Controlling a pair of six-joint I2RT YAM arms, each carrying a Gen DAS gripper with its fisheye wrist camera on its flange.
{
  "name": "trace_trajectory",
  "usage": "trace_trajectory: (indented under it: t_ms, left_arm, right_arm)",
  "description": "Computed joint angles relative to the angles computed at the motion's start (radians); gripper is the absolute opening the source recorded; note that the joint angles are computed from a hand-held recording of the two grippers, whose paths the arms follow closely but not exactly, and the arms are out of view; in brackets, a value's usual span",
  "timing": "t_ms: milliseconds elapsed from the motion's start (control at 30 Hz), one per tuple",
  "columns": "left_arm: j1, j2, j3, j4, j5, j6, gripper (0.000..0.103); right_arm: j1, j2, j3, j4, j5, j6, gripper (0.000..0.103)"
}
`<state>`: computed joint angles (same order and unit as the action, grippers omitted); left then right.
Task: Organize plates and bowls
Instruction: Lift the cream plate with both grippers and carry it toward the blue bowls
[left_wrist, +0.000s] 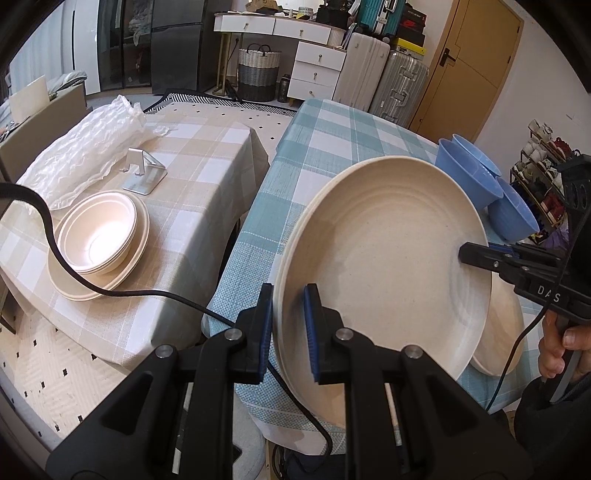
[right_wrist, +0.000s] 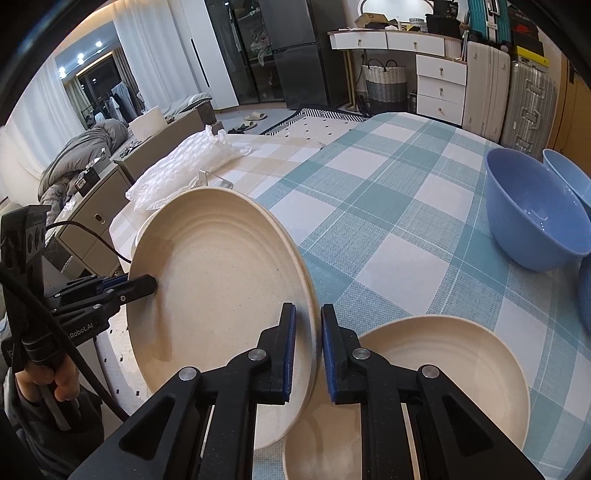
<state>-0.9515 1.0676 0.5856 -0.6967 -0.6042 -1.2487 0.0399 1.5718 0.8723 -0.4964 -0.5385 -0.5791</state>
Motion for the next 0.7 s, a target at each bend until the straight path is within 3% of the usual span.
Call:
trace_trajectory:
  t_ms: [700]
  left_arm:
    - [-0.072,0.098,0.163,-0.06,-0.053,0.008,0.014]
  right_arm:
    - [-0.132,-0.084,0.038,-0.116,-0.059,-0.056,0.014]
